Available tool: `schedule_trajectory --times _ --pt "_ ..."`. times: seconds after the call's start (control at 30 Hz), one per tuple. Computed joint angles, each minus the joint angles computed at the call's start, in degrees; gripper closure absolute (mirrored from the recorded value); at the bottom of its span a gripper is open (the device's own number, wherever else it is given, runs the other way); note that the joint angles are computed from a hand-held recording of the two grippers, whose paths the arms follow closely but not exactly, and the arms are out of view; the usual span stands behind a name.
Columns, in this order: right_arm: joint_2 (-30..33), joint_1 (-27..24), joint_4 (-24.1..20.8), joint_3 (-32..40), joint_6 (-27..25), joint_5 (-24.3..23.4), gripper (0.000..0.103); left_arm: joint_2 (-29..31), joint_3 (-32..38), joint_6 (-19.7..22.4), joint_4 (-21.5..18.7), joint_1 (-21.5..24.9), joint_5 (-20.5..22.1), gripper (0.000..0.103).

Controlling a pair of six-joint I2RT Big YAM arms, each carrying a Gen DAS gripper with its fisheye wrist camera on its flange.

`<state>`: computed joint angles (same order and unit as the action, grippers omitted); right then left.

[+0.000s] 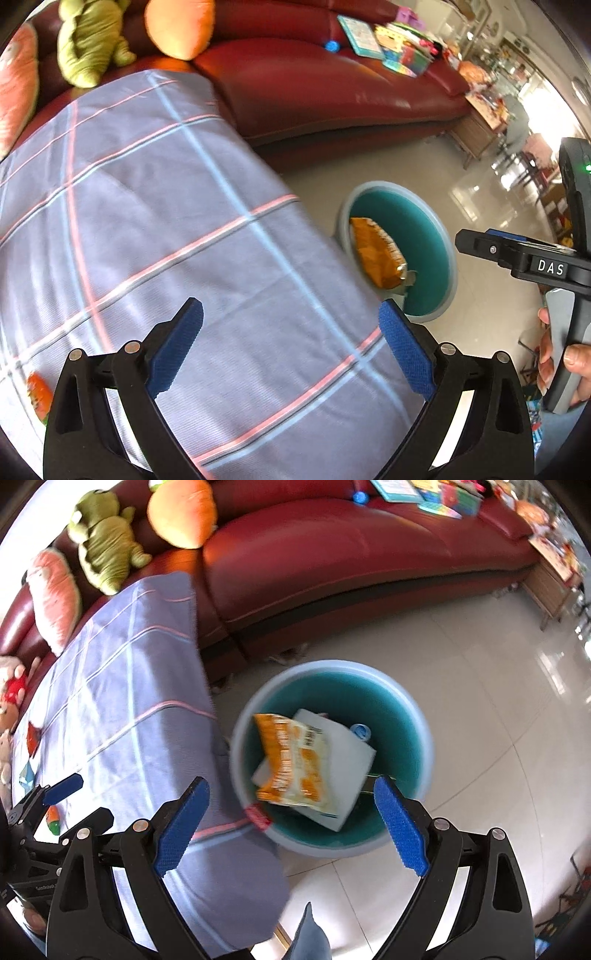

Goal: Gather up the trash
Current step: 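Move both open tools back over the table toward the remaining packets, then grasp the white-blue pastry packet with the left tool while the right grasps the red packet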

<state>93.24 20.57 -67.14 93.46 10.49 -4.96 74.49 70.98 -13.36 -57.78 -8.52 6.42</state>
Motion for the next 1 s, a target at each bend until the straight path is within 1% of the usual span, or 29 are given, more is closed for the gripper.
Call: schedule_trajectory --times 0.27,0.4,0.57,0.67,0.8,0.83,0.87,0.9,0.93,0.97,1.0 --pt "0.6 6.8 -0.7 2.1 0.2 1.8 0.017 -6.4 -4.7 1.5 -0.4 6.0 1.3 0.007" --pt "1.3 10.0 -1.6 3.5 0.7 2.2 0.017 -9.4 -7.1 3.3 -0.9 10.4 2.7 0.007" --pt "4.2 15.0 -3.9 8.1 1.3 3.2 0.017 -13.4 -9.9 7.1 -2.0 18.2 4.3 0.007" --pt "7.0 17.9 -6.2 12.3 1.8 3.6 0.017 -15.5 -11.2 11.1 -3.0 25.0 4.9 0.007" --pt "12.2 22.0 -10.2 20.5 0.6 4.1 0.017 -16.4 -11.8 16.5 -4.1 34.7 6.4 0.007" --pt "14.3 23.3 -12.0 23.9 -0.2 4.3 0.017 -16.5 -11.8 18.3 -4.5 38.1 6.9 0.007" --pt "15.9 24.2 -13.3 26.6 -0.8 4.5 0.017 -16.5 -11.7 19.8 -4.9 40.7 7.5 0.007" --pt "18.4 25.5 -15.4 30.8 -1.8 4.7 0.017 -16.4 -11.5 21.2 -5.3 43.2 8.0 0.007" --pt "20.3 26.4 -16.9 33.9 -2.5 4.9 0.017 -16.0 -11.2 23.3 -5.7 46.8 8.7 0.007" --pt "23.2 27.5 -19.3 38.8 -3.6 5.2 0.017 -15.8 -11.1 24.5 -5.8 48.9 8.9 0.007" --pt "26.5 28.7 -22.2 44.4 -4.9 5.5 0.017 -15.3 -10.8 26.2 -5.9 51.9 9.2 0.007"
